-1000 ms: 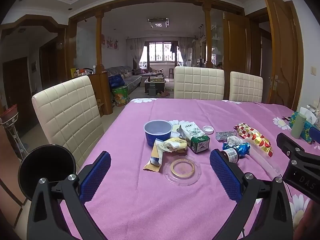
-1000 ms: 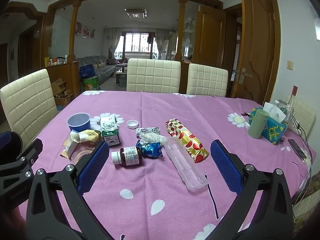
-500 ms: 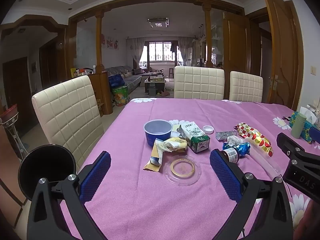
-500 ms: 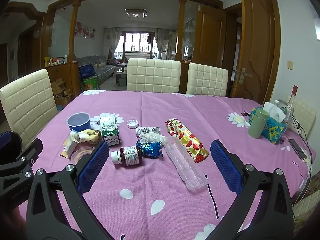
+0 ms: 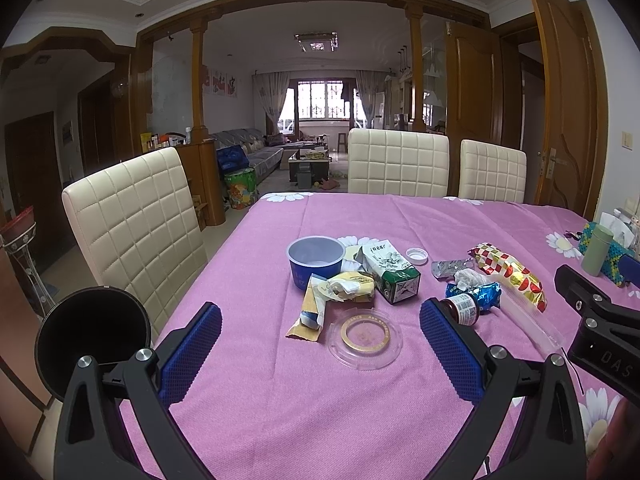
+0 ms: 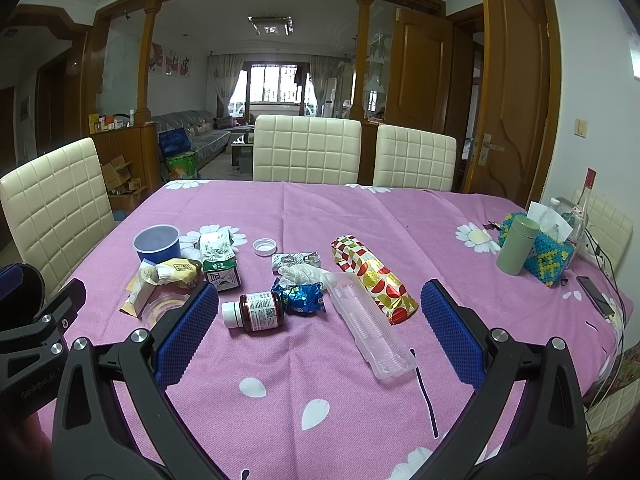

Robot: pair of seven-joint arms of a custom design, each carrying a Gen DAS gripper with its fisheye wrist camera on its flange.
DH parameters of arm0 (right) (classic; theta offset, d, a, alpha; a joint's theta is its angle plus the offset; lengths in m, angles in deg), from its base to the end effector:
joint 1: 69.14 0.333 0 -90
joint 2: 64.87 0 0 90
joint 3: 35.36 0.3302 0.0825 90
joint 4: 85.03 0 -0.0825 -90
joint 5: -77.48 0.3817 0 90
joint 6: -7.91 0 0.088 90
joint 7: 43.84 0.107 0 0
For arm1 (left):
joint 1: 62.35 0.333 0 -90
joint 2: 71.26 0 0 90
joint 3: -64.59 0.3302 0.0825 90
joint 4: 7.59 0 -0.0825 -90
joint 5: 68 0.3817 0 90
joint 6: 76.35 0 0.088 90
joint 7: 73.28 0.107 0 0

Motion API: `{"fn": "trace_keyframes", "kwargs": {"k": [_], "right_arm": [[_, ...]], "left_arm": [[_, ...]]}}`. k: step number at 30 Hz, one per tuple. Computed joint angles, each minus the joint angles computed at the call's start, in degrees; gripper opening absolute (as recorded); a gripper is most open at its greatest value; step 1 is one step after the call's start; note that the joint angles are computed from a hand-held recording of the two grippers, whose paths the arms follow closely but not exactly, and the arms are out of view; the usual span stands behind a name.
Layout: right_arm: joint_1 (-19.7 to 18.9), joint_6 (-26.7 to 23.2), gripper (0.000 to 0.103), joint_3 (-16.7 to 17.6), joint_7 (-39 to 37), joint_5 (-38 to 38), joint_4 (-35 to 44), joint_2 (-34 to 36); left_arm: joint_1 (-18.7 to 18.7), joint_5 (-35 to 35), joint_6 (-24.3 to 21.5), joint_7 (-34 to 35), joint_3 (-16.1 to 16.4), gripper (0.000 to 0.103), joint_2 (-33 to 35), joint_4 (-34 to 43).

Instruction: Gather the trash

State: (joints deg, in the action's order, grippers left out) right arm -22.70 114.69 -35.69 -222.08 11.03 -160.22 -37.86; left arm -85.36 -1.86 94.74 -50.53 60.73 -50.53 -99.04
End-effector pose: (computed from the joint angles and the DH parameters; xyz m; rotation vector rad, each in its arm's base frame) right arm 0.5494 0.4706 0.5355 -1.2070 1.9683 -1.2885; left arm 0.5988 -0.3669 0.5282 -1.2903 1.8185 -1.1281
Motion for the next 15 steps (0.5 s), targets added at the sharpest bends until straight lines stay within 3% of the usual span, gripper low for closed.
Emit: {"fn": "trace_keyframes", "kwargs": {"k": [15], "right_arm": [[-0.3, 0.4, 0.100, -0.2, -0.7, 0.6, 0.5, 0.2]], "left_arm": [[0.0, -0.9, 0.0, 0.8, 0.0, 0.097, 0.2, 0.2]]}}
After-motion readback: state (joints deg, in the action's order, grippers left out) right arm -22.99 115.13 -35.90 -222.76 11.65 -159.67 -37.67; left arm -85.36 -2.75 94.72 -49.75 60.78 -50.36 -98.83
